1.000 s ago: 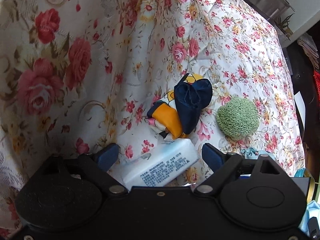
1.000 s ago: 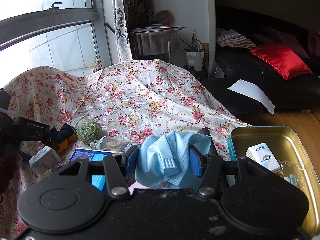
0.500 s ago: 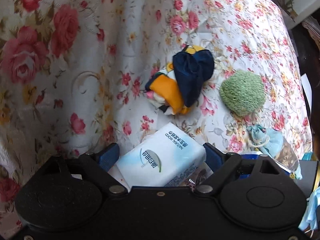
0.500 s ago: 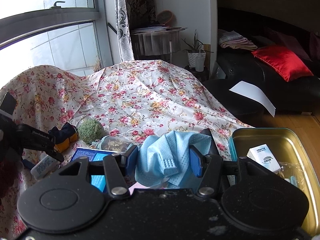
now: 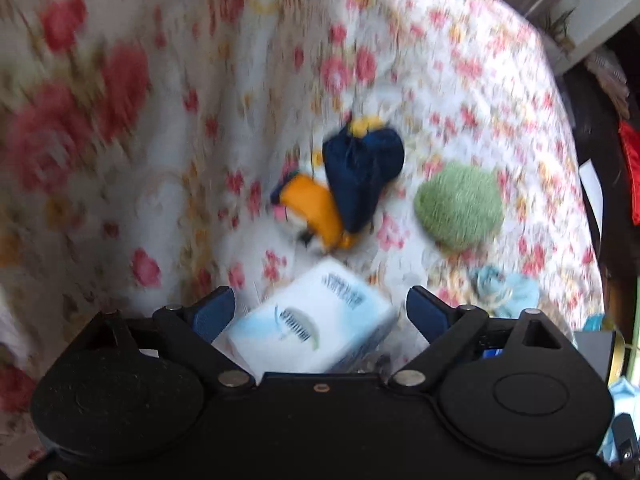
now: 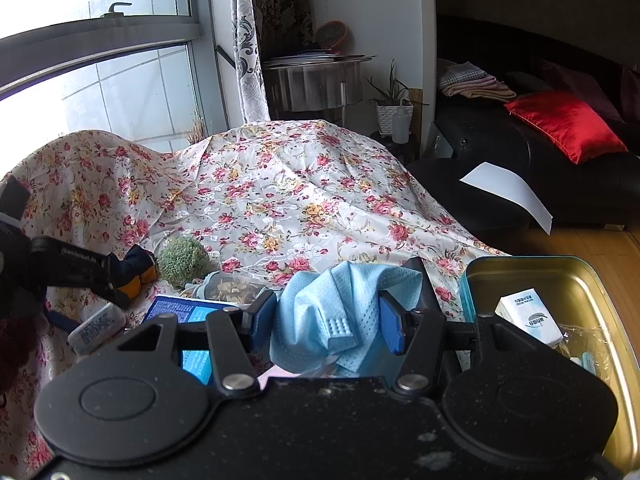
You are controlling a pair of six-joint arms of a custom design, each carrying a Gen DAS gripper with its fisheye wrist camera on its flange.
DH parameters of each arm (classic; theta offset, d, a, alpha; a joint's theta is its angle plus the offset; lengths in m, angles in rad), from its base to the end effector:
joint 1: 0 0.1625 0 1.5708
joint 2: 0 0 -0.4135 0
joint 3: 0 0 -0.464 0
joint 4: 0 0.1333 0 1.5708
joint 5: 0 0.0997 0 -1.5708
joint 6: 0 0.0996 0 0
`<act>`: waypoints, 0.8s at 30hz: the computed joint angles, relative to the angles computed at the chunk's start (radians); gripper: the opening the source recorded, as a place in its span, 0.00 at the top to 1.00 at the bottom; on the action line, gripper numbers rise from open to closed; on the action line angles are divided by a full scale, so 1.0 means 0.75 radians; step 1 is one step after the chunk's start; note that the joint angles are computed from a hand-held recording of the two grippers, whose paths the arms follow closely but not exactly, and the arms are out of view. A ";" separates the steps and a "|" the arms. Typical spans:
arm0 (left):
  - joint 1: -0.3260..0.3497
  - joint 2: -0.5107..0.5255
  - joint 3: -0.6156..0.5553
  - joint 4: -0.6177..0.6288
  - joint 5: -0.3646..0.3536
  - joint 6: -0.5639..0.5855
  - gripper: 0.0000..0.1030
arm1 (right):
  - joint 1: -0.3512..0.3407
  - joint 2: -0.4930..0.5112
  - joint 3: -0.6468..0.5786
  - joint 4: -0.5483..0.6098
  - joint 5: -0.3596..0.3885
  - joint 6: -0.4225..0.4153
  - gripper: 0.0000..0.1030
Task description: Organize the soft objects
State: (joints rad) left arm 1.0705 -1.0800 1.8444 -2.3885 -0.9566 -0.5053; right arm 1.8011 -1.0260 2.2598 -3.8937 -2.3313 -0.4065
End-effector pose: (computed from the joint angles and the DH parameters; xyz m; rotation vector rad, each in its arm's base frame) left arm -0.1367 -0.6475 0.1301 -0.0284 2.5909 -0.4565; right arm 0.1720 -0.4505 0.1332 0.1703 -2.1012 1.1640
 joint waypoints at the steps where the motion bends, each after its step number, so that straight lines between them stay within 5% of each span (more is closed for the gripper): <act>1: -0.009 0.001 0.003 -0.005 0.033 0.000 0.13 | 0.001 0.002 -0.001 0.001 -0.002 -0.003 0.48; 9: 0.020 0.038 -0.060 0.182 -0.005 -0.061 0.13 | 0.006 0.007 0.001 -0.002 -0.001 -0.023 0.48; 24: 0.003 0.035 -0.027 0.079 0.042 0.046 0.20 | 0.009 0.005 0.003 -0.012 -0.003 -0.021 0.48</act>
State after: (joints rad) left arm 1.0731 -1.0539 1.8245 -2.3294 -0.9250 -0.4707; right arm 1.8077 -1.0225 2.2622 -3.9027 -2.3338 -0.4222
